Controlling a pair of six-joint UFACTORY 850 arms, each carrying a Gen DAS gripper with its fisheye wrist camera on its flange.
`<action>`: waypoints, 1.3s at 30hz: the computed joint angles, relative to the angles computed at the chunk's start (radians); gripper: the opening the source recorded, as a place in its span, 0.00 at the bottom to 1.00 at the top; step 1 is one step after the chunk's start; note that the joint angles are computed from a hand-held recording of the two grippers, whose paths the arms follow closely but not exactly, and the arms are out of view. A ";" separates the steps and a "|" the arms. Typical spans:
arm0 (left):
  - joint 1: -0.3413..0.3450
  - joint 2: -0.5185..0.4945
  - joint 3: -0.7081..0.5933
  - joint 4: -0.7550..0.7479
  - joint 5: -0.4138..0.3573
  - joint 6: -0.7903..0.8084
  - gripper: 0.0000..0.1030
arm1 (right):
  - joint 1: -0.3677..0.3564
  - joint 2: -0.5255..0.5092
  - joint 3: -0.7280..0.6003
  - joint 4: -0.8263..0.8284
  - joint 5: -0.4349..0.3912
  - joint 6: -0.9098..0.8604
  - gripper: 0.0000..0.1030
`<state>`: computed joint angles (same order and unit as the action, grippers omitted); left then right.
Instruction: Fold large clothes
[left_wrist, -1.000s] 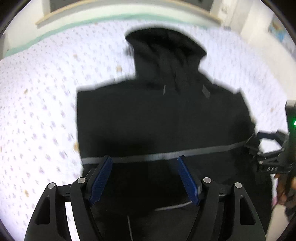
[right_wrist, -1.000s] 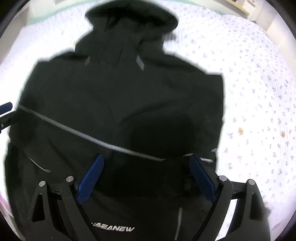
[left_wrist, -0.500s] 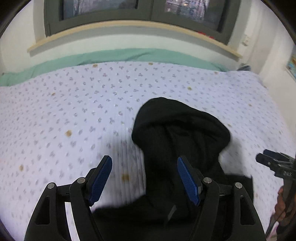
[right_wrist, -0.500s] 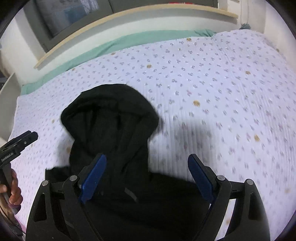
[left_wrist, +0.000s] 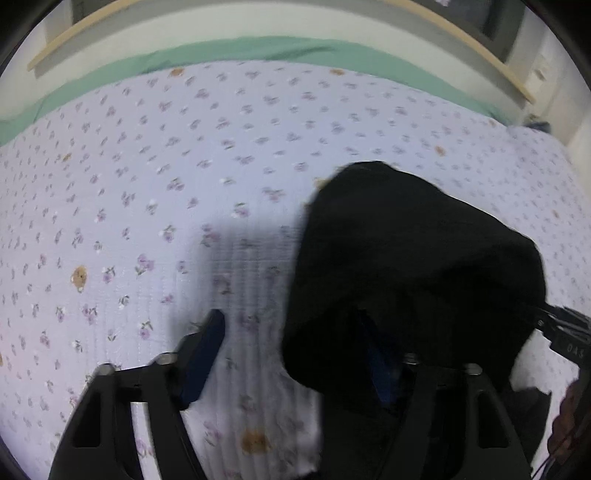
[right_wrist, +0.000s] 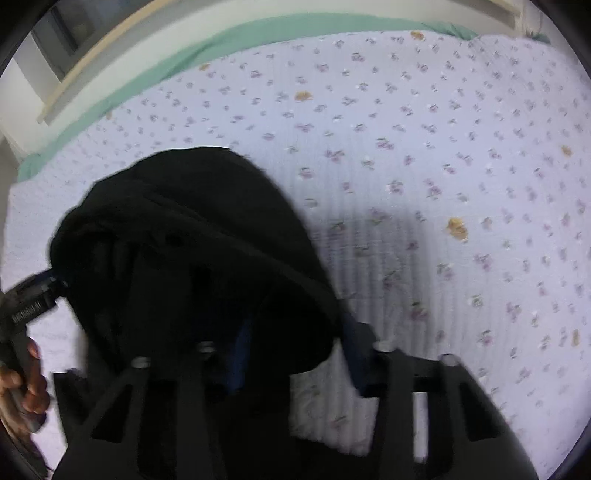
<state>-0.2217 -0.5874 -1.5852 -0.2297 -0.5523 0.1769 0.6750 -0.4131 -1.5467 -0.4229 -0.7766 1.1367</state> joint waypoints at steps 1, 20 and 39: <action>0.015 -0.007 -0.008 -0.040 -0.017 0.020 0.33 | 0.000 0.023 0.027 -0.024 0.008 0.030 0.12; 0.125 0.014 0.140 -0.425 -0.051 0.353 0.39 | -0.039 0.083 0.228 0.194 0.243 -0.074 0.13; 0.127 0.157 0.123 -0.611 -0.081 0.615 0.56 | -0.031 0.103 0.060 0.202 0.148 -0.240 0.65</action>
